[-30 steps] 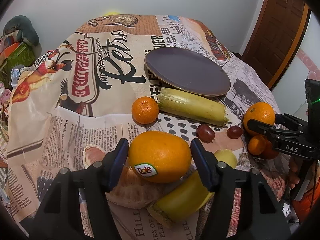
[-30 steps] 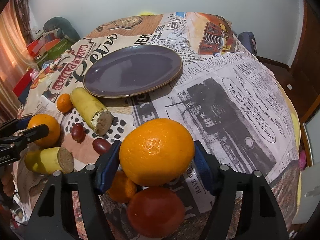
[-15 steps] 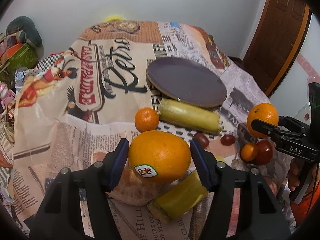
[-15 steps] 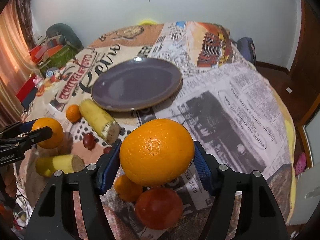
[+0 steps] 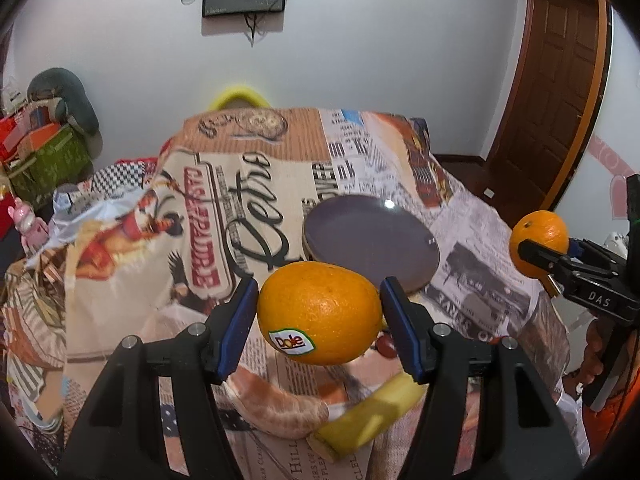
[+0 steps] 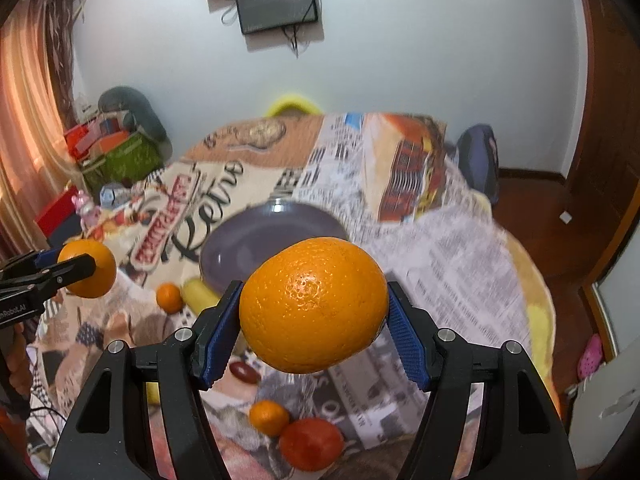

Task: Organize fruits
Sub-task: 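Grasp the Dole-sticker orange with the left tool while the right tool grasps another orange, then carry both oranges onto the dark plate and open both tools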

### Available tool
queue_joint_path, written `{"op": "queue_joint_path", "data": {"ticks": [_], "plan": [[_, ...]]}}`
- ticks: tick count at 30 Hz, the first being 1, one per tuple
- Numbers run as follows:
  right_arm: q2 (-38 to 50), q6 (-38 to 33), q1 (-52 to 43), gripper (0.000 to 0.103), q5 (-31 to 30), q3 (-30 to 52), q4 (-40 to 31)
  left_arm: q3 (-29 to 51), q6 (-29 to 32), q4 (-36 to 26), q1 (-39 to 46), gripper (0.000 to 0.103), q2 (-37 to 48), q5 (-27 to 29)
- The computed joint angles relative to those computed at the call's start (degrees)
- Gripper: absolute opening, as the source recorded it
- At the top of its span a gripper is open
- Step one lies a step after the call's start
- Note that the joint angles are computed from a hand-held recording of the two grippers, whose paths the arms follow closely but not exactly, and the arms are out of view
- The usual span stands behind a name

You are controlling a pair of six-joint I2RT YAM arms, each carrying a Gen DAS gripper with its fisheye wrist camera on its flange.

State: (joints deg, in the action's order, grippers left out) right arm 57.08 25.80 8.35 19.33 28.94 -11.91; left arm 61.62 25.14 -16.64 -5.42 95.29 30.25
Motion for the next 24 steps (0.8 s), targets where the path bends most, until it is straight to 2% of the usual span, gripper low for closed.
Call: {"op": "queue_joint_path", "data": {"ticks": [9,16,24], "plan": [[1.8,-3.4,-1.3,0.066,1.9,3.5,3.1,6.5,-3.0,-1.5,-1.2,0.063,1.6,1.2],[7.4,-5.9,-2.9,0.066,0.6,5.7,7.7,11.0,-4.7,-0.4,-4.0,0.063,5.1,-1.1],[15.6,-8.6,-6.6,0.066,-2.8,9.3,12.3,18.3,-6.7,-0.1,-7.6,0.063,13.3,-4.6]]}}
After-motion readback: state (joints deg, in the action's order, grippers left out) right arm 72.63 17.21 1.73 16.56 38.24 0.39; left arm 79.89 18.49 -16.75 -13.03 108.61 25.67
